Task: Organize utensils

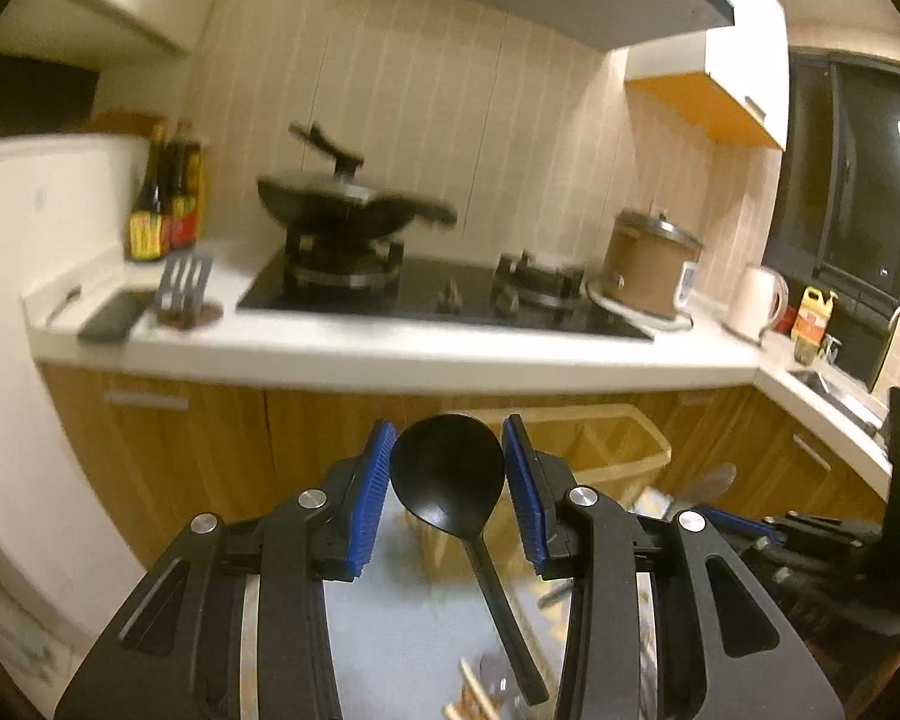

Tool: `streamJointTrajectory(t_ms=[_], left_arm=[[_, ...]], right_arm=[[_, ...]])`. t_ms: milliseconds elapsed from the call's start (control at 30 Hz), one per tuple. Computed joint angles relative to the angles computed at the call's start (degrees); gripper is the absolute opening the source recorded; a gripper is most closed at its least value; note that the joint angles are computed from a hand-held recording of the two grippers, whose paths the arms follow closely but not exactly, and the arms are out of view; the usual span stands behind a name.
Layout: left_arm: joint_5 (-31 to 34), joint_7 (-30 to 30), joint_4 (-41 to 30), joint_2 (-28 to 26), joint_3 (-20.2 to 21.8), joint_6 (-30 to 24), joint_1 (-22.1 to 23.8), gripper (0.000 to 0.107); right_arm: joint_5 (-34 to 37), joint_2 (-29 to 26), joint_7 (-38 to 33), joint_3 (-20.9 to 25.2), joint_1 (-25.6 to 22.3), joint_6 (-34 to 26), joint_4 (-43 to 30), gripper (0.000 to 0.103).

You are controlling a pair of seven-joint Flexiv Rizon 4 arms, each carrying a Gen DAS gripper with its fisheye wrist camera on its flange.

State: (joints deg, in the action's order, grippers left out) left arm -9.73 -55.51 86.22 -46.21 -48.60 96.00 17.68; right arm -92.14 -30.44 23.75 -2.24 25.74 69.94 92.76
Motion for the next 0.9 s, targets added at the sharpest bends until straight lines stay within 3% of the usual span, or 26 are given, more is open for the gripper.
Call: streamJointTrajectory(t_ms=[67,233,300,367,467,500,567,667,767,900], left_arm=[[0.2,0.6,-2.2,-0.4,-0.1,-0.1,-1.0,0.036],[-0.7,1.5,-4.1,-0.9,0.5,-1.0,-2.1,0.036],[-1.0,1.7,-4.2,-0.9,2.0,-1.0,-3.1,0.036],[-1.8,1.7,-4.6,-0.9,3.5,-1.9,-4.1,0.036],[-3.2,2.4,-4.4,-0.9,4.2,-2.9,-4.5,0.036],[-3.4,2.8,-4.0,-0.9,4.4,-2.7,-4.5,0.036],[-3.7,3.3,-3.7,-0.7,4.7,-2.4,-4.6,0.036],[-4.0,3.9,-3.2,-0.5,4.7,-2.5,-4.5,0.036],[-4.5,4.3,-2.9,-0.4,4.9,-2.8,-4.4,0.036],[-5.3,4.7,-2.4,-0.2,4.9,-3.0,-4.4,0.036]], right_arm=[[0.3,0.7,-0.7,-0.1,-0.6,0.4,-0.7,0.004],[1.4,0.6,-1.1,-0.2,-3.6,7.9,0.0,0.005],[6.0,0.4,-4.6,0.4,-3.7,7.2,1.7,0.005],[15.0,-2.0,-12.6,2.0,-4.2,7.7,1.6,0.009],[34.0,-5.9,-32.6,10.4,-7.7,3.8,0.0,0.031],[36.3,-6.4,-34.8,11.0,-7.7,2.3,-0.3,0.042],[43.7,-7.8,-39.7,13.8,-8.9,-1.7,-1.3,0.049],[51.6,-9.0,-40.0,15.1,-10.9,-0.1,-0.7,0.049],[56.2,-8.7,-35.7,12.3,-10.5,3.4,1.6,0.049],[58.6,-8.7,-33.9,7.6,-7.7,3.0,2.0,0.049]])
